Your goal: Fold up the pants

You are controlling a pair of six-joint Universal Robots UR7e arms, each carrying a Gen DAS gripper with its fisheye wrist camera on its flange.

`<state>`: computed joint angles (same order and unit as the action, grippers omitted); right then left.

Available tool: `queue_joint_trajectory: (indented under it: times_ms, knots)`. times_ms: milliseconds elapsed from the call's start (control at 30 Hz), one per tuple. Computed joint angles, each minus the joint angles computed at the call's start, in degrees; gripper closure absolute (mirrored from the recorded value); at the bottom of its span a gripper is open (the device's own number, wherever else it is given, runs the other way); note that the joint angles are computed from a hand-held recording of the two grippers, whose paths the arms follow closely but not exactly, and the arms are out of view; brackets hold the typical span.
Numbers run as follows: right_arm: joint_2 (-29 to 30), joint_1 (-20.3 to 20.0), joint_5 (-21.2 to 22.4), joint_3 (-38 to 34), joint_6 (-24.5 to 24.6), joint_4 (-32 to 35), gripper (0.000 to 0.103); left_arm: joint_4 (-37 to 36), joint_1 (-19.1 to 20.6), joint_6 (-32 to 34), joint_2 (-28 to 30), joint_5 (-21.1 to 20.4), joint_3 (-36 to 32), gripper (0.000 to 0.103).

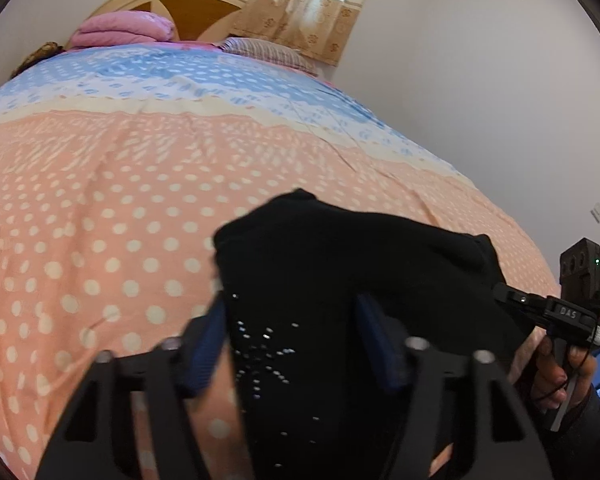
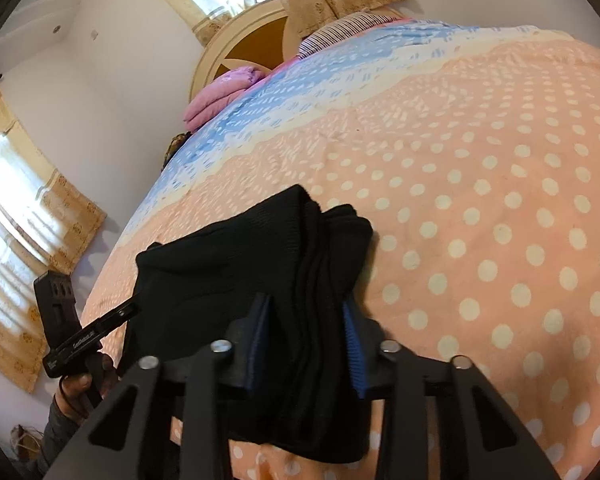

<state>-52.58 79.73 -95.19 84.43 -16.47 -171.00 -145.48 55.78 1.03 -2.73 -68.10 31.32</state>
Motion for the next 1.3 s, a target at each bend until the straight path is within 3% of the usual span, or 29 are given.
queue_joint_trajectory:
  times_ms: [133, 167, 400, 533, 700, 833, 1067, 1167, 1233, 1300]
  knots:
    - [-0.5, 1.7, -2.3, 2.6, -3.8, -5.2, 0.076, -2.8, -0.4, 1.6, -1.1, -0.1, 2.5, 0.085]
    - [-0.7, 2.1, -2.7, 3.3, -5.0, -6.5, 0.076, -4.0, -0.5, 1.7, -1.7, 0.0, 3.6, 0.09]
    - [-1.3, 5.0, -3.3, 4.1, -8.6, -8.9, 0.077, -10.1, -0.1, 0.6, -5.6, -4.4, 9.7, 0.091]
    - [0.2, 6.9, -3.8, 0.3, -10.2, -5.4, 0.077, -13.5, -0.3, 1.3, -8.6, -5.5, 14.0, 0.091]
    - [4.7, 9.5, -3.6, -7.7, -12.3, 0.8, 0.078, -19.0, 0.0, 1.5, -13.1, -3.7, 20.0, 0.091]
    - [10.8, 11.5, -1.9, -17.2, -13.0, 8.3, 0.078, -24.1, 0.3, 2.6, -17.5, 0.2, 25.3, 0.091]
    - [26.7, 14.6, 1.7, -40.1, -13.2, 25.6, 0.078, -32.6, 2.3, 3.8, -23.8, 12.5, 34.1, 0.091]
    - [33.8, 14.8, 1.2, -49.8, -12.4, 32.3, 0.078, -31.5, 4.2, 2.4, -23.7, 16.8, 34.7, 0.091]
    - [37.9, 14.3, 0.4, -55.9, -10.8, 36.2, 0.077, -29.3, 5.6, 0.0, -23.3, 17.1, 34.6, 0.091]
    - [40.4, 13.6, -0.1, -59.7, -9.3, 38.1, 0.077, -28.4, 6.6, -2.3, -22.4, 18.1, 34.3, 0.081]
